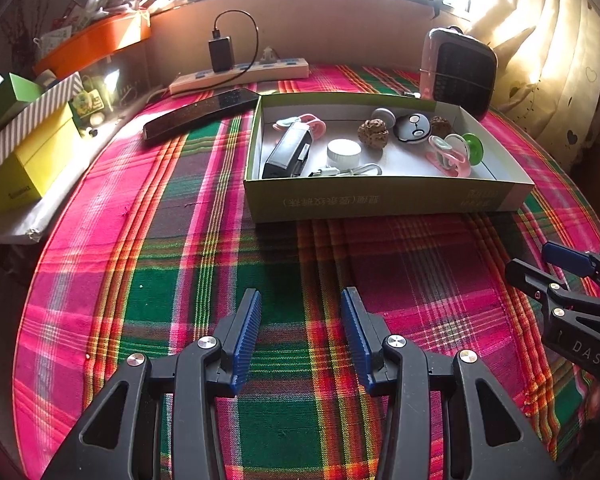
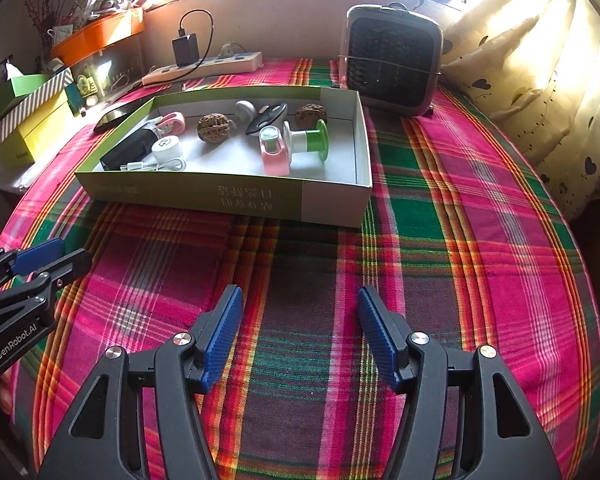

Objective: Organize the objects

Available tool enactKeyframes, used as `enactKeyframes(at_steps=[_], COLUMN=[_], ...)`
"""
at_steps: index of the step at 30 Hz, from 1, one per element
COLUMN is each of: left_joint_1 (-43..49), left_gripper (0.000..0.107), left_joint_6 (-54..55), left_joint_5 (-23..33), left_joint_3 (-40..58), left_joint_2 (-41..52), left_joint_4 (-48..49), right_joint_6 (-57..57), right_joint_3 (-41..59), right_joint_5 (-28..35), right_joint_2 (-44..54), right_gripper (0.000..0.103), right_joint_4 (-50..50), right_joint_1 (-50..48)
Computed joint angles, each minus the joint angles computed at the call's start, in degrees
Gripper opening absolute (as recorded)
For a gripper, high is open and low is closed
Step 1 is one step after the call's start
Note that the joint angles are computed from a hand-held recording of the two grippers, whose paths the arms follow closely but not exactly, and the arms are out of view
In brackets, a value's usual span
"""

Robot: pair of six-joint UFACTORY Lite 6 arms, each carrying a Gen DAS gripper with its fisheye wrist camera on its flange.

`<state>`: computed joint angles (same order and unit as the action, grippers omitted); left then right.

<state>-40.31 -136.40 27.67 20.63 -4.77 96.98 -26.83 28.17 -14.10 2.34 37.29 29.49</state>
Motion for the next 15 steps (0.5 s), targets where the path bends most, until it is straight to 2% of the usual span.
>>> enactKeyframes(at_steps=[9,15], left_joint_1=[-0.05,-0.32], left_gripper=[0.041,0.043], left_joint_6=[-1.23,-0.86], left_joint_5=[0.03,0.40], left_joint_3=[-0.46,-0.17], left_joint_2=[-0.51,-0.09], left_joint_4=[0.44,-0.10], right_joint_6=[1.80,-0.09], right_joint_3=[-0.69,-0.47], right_joint_5=[0.60,0.63], right_joint_2=[-0.67,-0.32], right_gripper=[0.072,0.079], right_joint_4=[-1.86,0.49], right_joint_1=[-1.15,-1.21])
